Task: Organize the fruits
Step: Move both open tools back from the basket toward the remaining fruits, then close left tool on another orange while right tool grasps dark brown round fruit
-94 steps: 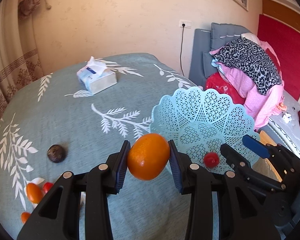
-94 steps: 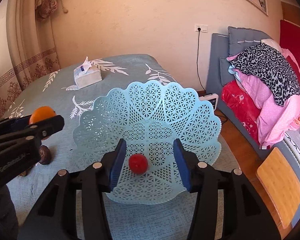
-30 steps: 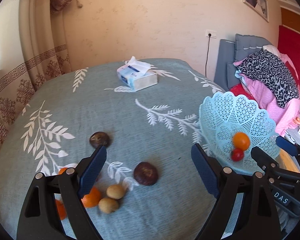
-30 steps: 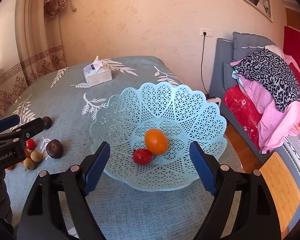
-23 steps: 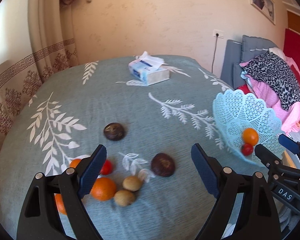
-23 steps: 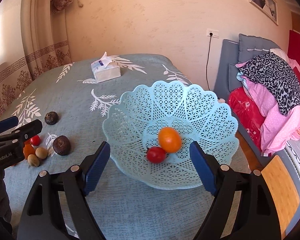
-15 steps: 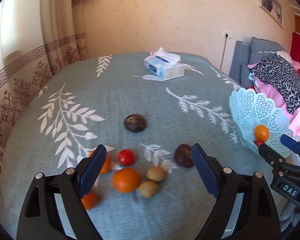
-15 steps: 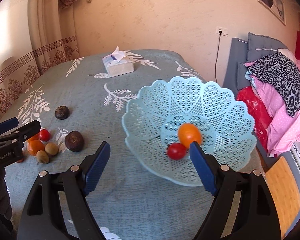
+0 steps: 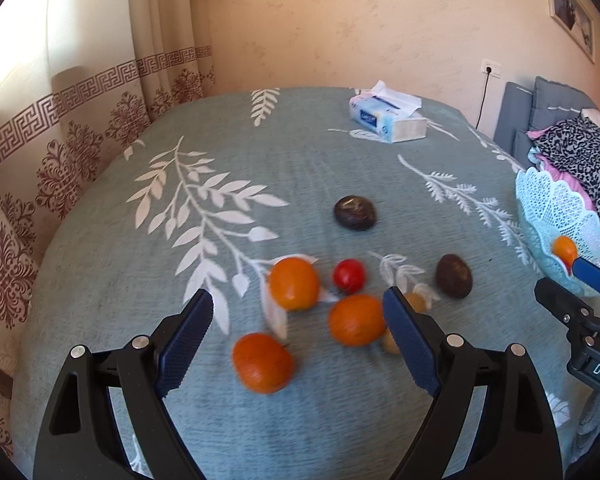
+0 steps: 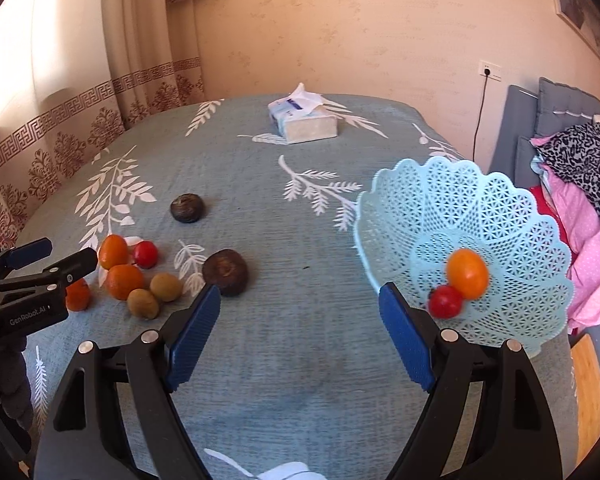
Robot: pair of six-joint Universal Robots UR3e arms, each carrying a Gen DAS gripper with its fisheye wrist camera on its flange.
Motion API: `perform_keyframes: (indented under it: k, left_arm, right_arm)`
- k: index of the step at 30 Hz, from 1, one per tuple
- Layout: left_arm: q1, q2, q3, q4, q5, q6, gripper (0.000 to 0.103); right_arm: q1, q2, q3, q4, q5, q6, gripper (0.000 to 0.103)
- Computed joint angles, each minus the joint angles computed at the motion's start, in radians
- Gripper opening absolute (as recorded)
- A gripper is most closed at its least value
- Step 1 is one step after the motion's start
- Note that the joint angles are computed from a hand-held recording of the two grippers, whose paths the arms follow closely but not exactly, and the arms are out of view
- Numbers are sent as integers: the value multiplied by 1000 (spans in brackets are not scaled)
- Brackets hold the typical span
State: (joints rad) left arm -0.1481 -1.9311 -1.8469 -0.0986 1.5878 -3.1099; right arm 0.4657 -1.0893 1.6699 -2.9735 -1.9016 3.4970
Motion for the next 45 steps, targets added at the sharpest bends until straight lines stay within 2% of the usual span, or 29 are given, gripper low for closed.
perform_keyframes:
  k: [10,18,24,29,30,32,39,43,45]
  left_arm:
    - [72,31,-113,19,-26,38,86]
    - [116,15,-125,-16,-64,32,85]
    - [132,-4,-86,-64,-113,36,67]
    - [129,-16,-76,-54,-160,52,39]
    - [127,-18,-76,-49,-164,51,39]
    - [121,-23,-75,-37,-157,48,39]
    - [126,-21,-78,-31,-164,40,38]
    - [126,-21,-79,-30,-165,40,38]
    - [126,-21,-79,-30,-164,41,38]
  right_arm:
    - [35,93,-121,61,44,-16,83]
    - [31,162,-214,133,90,-33,83]
    - [-4,185,-254,169,159,-28,83]
    - [-30,208,-292,199,191,-32,83]
    - [-34,213,-300,206,198,-33,83]
    - [-41,225,-324,221,208,-42,81]
    - [-58,293,-454,305,237,-65,61]
    - [-61,326,-506,324,234,-74,54]
    - [-60,333,-515,322,233,-80,46]
